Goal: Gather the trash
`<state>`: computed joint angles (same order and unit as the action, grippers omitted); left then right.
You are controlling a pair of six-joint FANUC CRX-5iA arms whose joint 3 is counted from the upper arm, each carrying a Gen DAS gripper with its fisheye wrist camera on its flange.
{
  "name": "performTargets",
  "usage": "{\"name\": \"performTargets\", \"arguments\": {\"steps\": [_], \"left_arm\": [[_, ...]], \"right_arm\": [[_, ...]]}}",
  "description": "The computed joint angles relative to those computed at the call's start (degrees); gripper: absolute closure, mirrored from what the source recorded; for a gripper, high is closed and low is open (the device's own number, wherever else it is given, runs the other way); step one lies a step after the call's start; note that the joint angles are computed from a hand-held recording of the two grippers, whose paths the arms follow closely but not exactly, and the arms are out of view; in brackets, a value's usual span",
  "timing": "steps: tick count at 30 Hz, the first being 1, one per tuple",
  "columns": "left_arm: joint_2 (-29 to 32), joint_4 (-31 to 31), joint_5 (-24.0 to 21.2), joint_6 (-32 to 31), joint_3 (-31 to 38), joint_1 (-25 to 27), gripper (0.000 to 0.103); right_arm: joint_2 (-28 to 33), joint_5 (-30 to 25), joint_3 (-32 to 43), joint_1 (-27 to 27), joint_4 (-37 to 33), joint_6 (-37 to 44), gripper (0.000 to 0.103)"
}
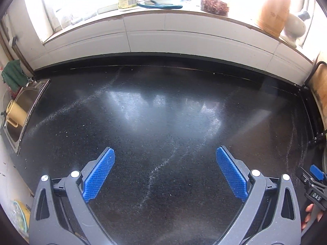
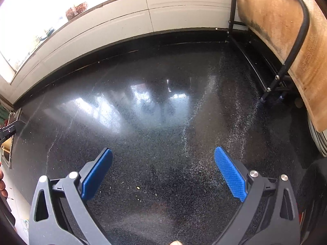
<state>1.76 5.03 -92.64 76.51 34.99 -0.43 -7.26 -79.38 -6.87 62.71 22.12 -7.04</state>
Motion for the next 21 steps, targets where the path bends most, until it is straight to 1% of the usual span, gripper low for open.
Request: {"name": "performTargets", "arguments": {"steps": [4,8,12,16,21], "left_arm": [[0.2,0.2,0.1,-0.6,-0.1,-0.2,0.006],[1.6,0.9,-1.6,-1.3,1.4,0.2,0.006],[2.3,0.9,-1.2,-3.0,2.0,0.5,0.006],[3.6,1.4,-1.7,-3.9,3.0,1.0,0.006],[4.3,1.8,-1.9,-4.2,3.1,1.6,0.006]], "right_arm": [[0.6,0.6,0.2,-0.2,0.3,0.0,0.007],[2.1,-0.3,2.1,-0.9,-0.8,-0.9,0.007],[3.6,-1.2,3.8,-1.5,-1.1,-0.3,0.007],[4.0,-1.6,4.6,-1.6,-0.9,-2.1,0.007],[5.0,-2.3,6.0,-2.1,-2.8,-0.6,0.007]]}}
